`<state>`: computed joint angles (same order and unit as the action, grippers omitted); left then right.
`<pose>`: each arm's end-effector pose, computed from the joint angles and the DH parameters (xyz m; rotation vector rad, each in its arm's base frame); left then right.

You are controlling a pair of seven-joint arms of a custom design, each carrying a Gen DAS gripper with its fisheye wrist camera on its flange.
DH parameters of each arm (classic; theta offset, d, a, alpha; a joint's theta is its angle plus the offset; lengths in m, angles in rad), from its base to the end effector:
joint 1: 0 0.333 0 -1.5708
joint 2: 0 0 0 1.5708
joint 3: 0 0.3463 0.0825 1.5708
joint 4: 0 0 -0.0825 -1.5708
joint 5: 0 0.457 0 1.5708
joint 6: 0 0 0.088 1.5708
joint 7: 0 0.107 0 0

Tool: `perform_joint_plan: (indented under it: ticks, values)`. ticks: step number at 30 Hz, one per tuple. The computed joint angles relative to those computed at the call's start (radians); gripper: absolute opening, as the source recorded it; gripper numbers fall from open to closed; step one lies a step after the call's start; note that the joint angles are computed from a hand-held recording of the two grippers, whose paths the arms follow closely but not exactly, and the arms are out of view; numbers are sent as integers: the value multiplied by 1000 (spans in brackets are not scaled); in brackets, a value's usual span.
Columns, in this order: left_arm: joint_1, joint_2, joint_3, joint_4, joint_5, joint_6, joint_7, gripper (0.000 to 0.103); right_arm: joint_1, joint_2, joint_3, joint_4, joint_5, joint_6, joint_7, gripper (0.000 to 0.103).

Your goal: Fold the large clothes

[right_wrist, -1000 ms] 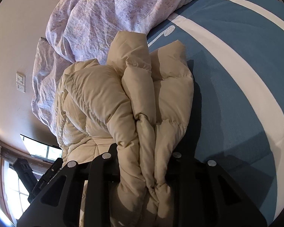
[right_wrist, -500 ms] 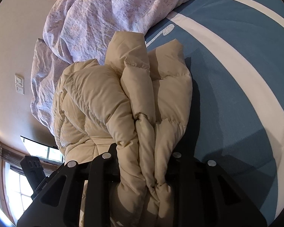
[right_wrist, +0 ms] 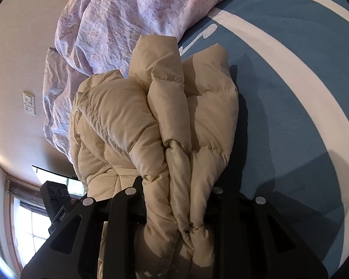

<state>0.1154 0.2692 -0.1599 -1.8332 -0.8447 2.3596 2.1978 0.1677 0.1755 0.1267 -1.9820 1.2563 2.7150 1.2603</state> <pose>0.7209 -0.0345 0.4097 1.8746 -2.1049 1.0762 0.6666 0.1633 0.4106 -1.1858 1.8899 0.2930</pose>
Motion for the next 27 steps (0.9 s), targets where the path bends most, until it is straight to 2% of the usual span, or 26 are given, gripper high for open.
perform_joint_plan:
  ticks: [3, 7, 10, 13, 18, 27]
  values:
    - [15, 11, -6, 13, -39, -30, 27, 75, -5, 1, 1, 3, 25, -17, -17, 27]
    - [28, -9, -10, -5, -97, -34, 92, 47, -1, -5, 1, 6, 35, -23, -29, 27]
    - [32, -39, -1, -26, -120, -36, 130, 37, 2, 3, 7, 29, 83, -35, -73, 25]
    - [32, -67, 13, -45, -133, -19, 158, 33, 14, 31, 17, 78, 111, -42, -113, 25]
    - [49, -98, 44, -54, -153, 11, 190, 32, 32, 112, 42, 199, 62, -54, -103, 24]
    - [97, -68, 78, 3, -135, 47, 159, 32, 44, 306, 115, 446, -137, -59, 11, 24]
